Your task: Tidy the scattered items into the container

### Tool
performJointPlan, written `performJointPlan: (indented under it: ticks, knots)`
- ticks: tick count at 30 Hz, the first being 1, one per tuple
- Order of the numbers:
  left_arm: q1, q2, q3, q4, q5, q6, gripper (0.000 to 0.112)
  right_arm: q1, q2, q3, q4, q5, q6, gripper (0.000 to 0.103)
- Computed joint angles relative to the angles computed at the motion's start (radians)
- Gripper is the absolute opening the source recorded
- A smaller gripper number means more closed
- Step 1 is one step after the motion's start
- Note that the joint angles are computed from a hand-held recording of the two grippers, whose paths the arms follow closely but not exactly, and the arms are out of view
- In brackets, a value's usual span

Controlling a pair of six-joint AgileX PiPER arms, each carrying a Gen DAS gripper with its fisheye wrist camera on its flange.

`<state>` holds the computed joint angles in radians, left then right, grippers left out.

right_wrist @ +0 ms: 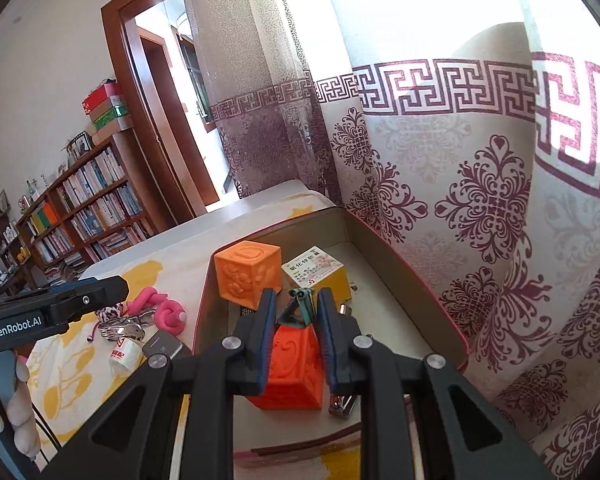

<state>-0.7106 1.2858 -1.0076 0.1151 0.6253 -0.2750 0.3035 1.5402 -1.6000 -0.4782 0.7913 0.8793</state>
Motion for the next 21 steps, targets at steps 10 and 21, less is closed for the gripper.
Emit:
performJointPlan:
  ticks: [10,21]
  knots:
    - [0.098,0.087,0.129,-0.127,-0.058,0.127,0.077,-0.031,0.017,0.013,0.070,-0.035,-0.042,0.023]
    - [0.101,0.164,0.121,-0.133,-0.135,0.170,0.083,-0.033,0.019,0.014,0.068,-0.032,-0.036,0.023]
